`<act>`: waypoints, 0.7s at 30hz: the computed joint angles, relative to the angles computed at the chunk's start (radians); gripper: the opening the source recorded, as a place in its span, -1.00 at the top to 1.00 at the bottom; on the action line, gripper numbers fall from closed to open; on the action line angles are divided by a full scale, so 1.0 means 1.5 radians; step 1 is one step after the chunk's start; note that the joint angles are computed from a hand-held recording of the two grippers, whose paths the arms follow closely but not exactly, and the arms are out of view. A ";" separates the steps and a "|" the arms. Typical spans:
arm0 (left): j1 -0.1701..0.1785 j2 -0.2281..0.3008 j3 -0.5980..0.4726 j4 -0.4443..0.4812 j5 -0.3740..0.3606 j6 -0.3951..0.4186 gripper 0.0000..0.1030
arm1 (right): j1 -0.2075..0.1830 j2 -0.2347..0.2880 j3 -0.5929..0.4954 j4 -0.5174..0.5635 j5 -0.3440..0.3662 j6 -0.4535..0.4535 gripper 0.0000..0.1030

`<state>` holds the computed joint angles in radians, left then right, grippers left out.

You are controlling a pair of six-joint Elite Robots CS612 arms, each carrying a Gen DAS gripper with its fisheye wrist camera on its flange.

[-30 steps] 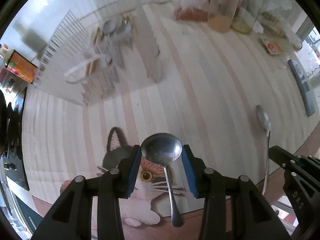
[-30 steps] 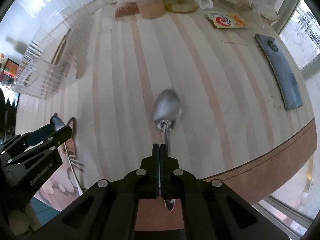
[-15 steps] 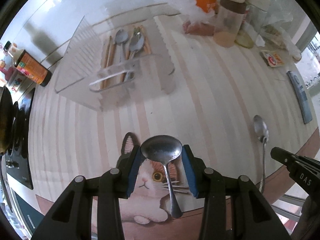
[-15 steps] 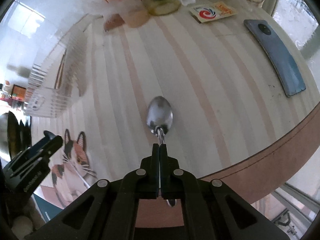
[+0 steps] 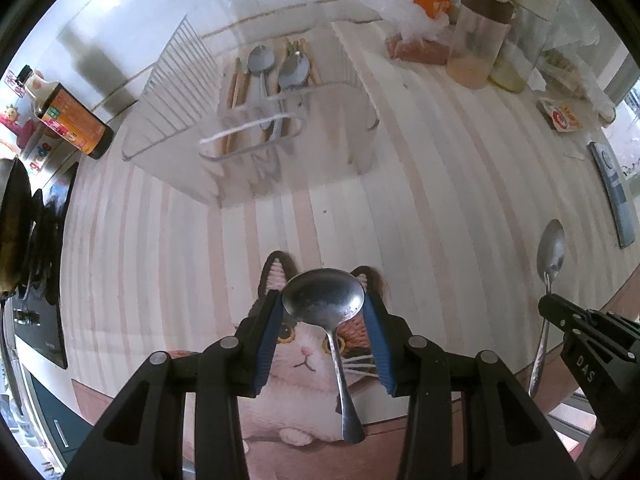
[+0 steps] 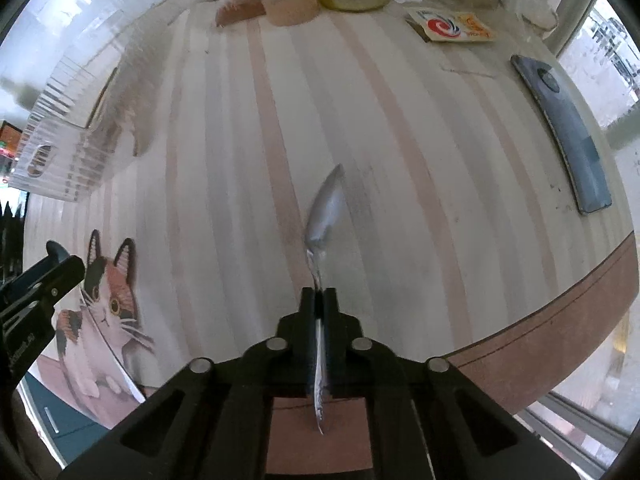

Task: Organize utensils
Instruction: 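Carry both spoons into the clear tray and open both tools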

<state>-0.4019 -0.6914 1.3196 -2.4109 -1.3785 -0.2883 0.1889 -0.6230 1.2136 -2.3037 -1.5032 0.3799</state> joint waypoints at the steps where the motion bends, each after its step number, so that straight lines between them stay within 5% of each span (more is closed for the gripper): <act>1: 0.000 -0.002 0.002 -0.004 -0.002 0.000 0.26 | -0.001 -0.003 0.004 -0.007 0.002 0.003 0.95; 11: -0.003 -0.035 0.021 -0.077 -0.008 0.015 0.26 | -0.012 -0.044 0.037 -0.089 0.029 0.021 0.95; 21: 0.008 -0.052 -0.001 -0.130 -0.023 0.001 0.26 | -0.012 -0.046 -0.025 -0.150 0.059 0.011 0.95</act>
